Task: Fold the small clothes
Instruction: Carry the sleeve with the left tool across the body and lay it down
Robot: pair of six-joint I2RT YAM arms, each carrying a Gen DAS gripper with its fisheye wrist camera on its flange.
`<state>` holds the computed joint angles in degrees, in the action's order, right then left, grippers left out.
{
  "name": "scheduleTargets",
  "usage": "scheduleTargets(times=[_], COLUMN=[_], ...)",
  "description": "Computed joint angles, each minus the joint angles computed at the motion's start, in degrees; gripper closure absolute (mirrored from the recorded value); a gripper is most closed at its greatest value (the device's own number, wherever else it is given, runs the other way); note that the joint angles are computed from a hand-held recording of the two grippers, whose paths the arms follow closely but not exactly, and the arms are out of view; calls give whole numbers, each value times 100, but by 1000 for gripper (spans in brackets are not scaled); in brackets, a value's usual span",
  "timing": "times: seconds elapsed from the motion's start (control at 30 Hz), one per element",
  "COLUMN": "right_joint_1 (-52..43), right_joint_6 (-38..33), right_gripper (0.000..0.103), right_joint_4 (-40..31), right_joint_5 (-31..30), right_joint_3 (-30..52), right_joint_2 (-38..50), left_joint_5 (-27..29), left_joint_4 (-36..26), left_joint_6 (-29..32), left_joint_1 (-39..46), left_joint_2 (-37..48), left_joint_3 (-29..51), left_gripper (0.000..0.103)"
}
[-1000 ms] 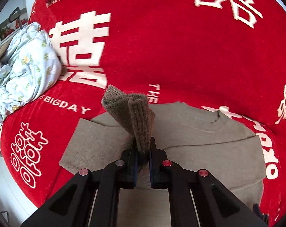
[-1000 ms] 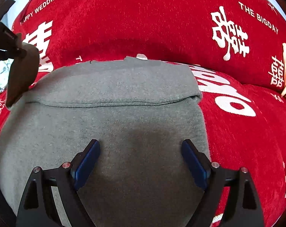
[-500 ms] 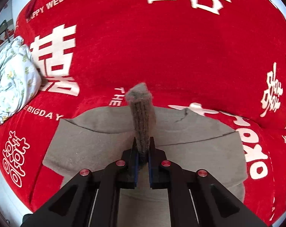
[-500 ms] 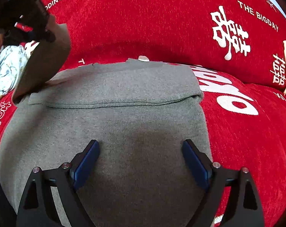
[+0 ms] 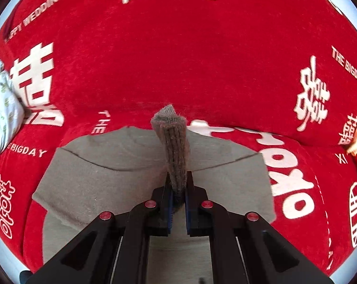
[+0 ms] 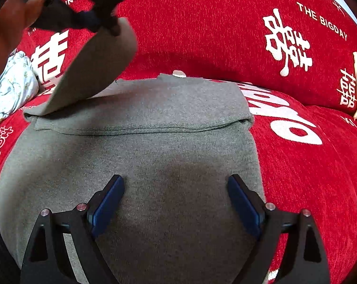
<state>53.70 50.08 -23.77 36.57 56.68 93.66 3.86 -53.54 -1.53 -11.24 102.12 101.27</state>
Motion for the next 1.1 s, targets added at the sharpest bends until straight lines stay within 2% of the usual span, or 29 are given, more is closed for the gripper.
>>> scheduleTargets(times=[0.33,0.5,0.77,1.03,1.1], right_joint_1=[-23,-53,-26,-6,-13], right_joint_6=[-16,-54,-61,-52,-57], right_gripper=[12,12,11,11,11], right_joint_4=[93,277,183,141,148], right_joint_5=[-31,-54,32,79,72], right_joint_3=[-48,-165,-50,-8,-6], right_joint_2=[-21,-80,29,78,80], left_joint_5=[183,679,1506,1769,2040], left_joint_4=[40,-129,-226,-693,-843], left_joint_6=[154,272,528,693,705], left_joint_1=[-482,-436,-480,-466,-335], left_joint_2=[202,543,981,1614,1704], left_joint_3=[-128,172,341,765,849], left_gripper=[95,95,94,94,94])
